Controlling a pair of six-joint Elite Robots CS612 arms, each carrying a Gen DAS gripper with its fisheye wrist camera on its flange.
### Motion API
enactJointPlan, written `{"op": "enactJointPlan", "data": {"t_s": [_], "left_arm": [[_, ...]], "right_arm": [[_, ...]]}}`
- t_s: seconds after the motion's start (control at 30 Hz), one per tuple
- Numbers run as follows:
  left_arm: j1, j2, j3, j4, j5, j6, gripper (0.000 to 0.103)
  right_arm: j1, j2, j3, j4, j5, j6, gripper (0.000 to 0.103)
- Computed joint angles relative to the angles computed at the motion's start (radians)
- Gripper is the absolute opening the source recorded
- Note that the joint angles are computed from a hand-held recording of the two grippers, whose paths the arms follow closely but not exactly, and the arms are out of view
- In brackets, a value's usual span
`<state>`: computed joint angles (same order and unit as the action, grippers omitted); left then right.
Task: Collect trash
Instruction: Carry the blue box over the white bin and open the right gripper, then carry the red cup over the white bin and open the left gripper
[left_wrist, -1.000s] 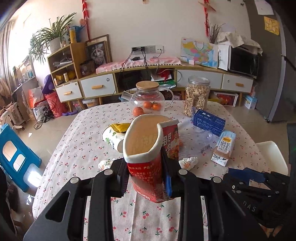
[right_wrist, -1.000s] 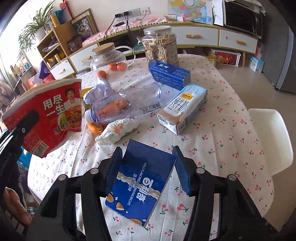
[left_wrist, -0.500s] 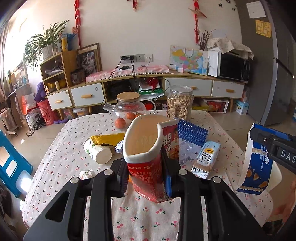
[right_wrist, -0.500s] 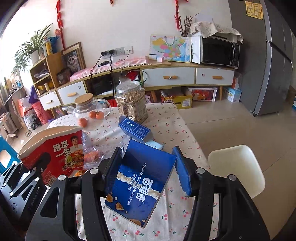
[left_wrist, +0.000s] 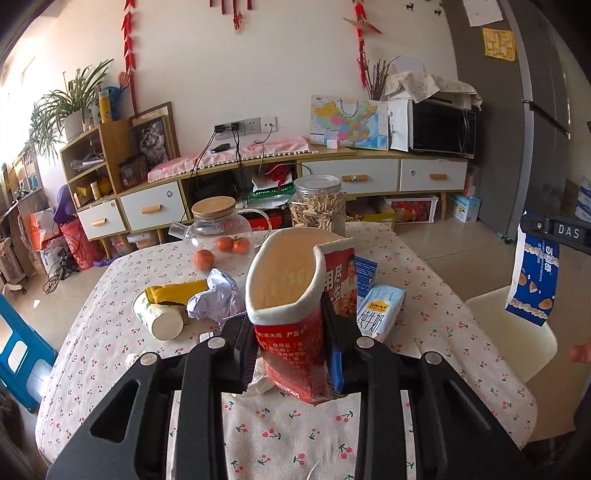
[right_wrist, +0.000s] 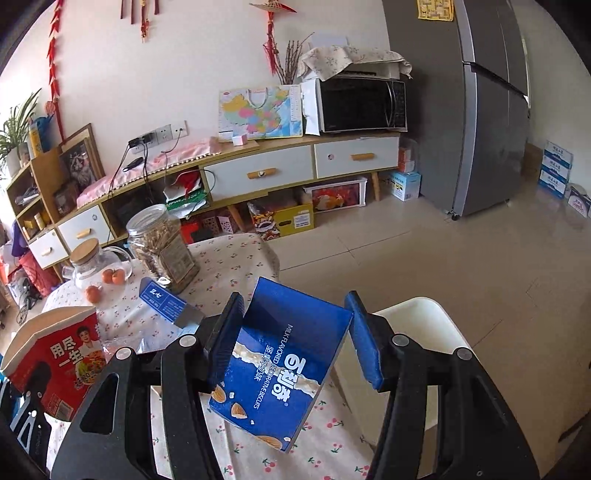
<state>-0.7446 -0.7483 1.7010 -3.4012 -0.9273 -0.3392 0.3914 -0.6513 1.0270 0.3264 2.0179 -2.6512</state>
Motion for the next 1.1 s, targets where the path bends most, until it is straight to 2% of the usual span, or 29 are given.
{"op": "enactJointPlan", "data": {"t_s": [0.07,0.2,0.27,0.47,0.5,0.57,0.67,0.87,1.1], "left_arm": [[-0.006,0.005,-0.010,0.009,0.002,0.005,0.030],[-0.022,0.015,-0.034,0.035,0.010,0.020,0.030],[-0.030,0.020,-0.046,0.042,0.009,0.017,0.030],[-0.055,0.044,-0.112,0.080,-0.017,0.041,0.030],[-0.060,0.049,-0.126,0.079,-0.021,0.051,0.030],[-0.069,0.060,-0.156,0.084,-0.033,0.070,0.030],[-0.079,0.078,-0.204,0.109,-0.070,0.077,0.030],[-0.094,0.112,-0.294,0.173,-0.160,0.067,0.030],[-0.109,0.155,-0.384,0.246,-0.237,0.062,0.030]], "right_arm": [[-0.013,-0.002,0.013,0.003,0.025,0.021,0.053],[-0.030,0.011,0.013,0.026,0.131,0.034,0.053],[-0.043,0.017,0.015,0.046,0.161,0.050,0.054],[-0.078,0.024,0.021,0.117,0.164,0.118,0.057],[-0.084,0.018,0.031,0.116,0.155,0.130,0.060],[-0.094,-0.002,0.064,0.100,0.140,0.156,0.080],[-0.103,-0.032,0.110,0.066,0.140,0.194,0.087],[-0.113,-0.069,0.178,0.034,0.210,0.240,0.091],[-0.131,-0.075,0.209,0.055,0.263,0.272,0.092]]}}
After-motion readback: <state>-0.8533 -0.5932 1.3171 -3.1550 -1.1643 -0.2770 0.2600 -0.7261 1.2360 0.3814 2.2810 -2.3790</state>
